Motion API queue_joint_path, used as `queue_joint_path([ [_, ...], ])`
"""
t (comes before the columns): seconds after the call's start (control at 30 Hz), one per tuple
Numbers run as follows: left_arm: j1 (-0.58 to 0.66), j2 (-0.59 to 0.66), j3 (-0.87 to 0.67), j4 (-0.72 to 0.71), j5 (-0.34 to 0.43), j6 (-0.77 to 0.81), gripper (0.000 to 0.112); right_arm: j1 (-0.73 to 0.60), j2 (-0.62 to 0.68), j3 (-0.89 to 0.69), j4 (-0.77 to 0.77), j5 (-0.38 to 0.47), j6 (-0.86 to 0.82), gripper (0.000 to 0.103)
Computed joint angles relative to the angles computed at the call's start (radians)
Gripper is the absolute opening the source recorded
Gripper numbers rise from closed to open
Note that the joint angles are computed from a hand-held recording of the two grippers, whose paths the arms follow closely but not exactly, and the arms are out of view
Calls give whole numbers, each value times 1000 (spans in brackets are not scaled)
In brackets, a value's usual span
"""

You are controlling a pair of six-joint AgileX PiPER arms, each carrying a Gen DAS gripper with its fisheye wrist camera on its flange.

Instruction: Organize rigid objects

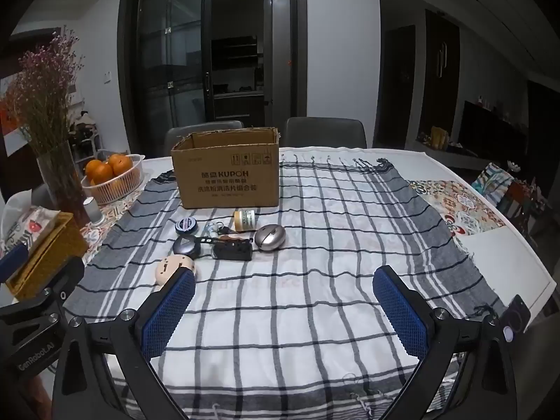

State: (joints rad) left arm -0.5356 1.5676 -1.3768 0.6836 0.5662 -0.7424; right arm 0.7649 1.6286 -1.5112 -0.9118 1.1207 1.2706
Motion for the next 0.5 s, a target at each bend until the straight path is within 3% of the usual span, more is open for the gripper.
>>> queue_joint_path([
  [0.5,-18,-7,5,9,2,-16,103,4,-14,18,5,7,5,103],
])
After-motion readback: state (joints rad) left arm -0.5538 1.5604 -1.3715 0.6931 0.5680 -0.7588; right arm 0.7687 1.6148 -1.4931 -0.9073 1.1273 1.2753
